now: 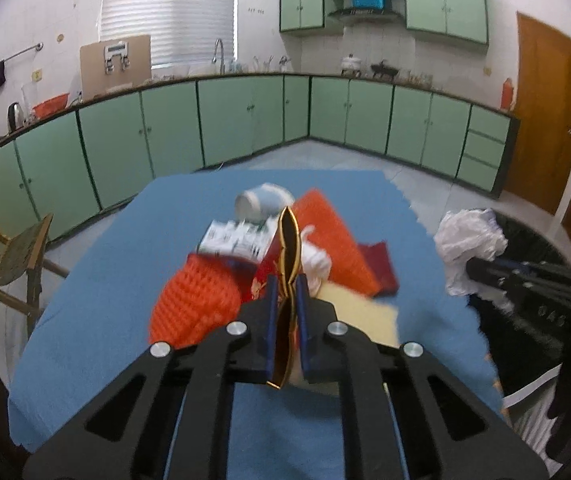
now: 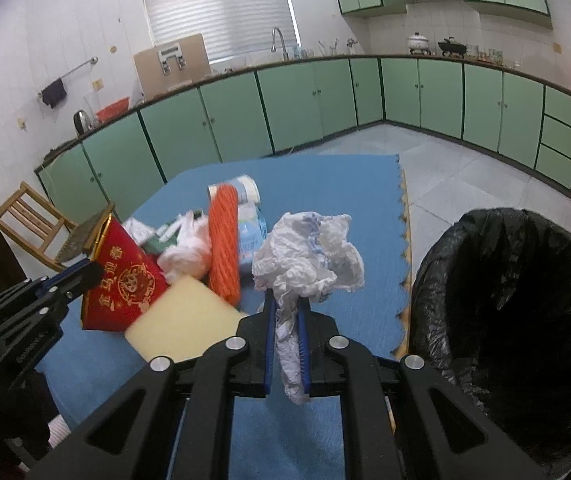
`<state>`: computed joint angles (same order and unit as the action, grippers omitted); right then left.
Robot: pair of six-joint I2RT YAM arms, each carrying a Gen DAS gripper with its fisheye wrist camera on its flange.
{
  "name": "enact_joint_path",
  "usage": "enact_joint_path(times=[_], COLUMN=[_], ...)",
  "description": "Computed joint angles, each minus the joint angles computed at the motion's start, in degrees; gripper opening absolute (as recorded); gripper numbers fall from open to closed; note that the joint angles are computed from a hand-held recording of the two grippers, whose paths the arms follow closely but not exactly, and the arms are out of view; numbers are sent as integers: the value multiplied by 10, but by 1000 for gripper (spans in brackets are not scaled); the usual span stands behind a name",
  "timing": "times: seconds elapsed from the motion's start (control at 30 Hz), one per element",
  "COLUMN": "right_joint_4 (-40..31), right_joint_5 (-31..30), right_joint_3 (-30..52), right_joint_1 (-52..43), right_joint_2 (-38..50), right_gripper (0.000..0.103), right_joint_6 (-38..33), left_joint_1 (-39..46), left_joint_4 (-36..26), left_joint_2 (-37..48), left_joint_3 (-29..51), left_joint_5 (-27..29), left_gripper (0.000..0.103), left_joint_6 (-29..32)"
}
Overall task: Collect trash
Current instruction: 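Grasp the red paper packet with the left gripper while the right gripper holds the tissue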
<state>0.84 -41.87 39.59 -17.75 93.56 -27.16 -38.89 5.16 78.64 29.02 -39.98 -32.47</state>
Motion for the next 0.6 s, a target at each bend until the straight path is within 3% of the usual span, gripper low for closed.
enact_joint_path(times=[0.27, 0.6], right_joint_4=[-17, -52], right_joint_5=[-26, -35], right_joint_3=[21, 97], right_joint_1=[-42, -142], right_joint_2=[-7, 29], right_gripper=[10, 10], right_joint_6=[-2, -8], left_joint_1=[-53, -50], left_joint_4=[33, 108], left_joint_2=[-1, 128], left_joint_3=[37, 138], left_joint_5=[-47, 42], left_gripper=[6, 0], left_joint_6=[53, 84])
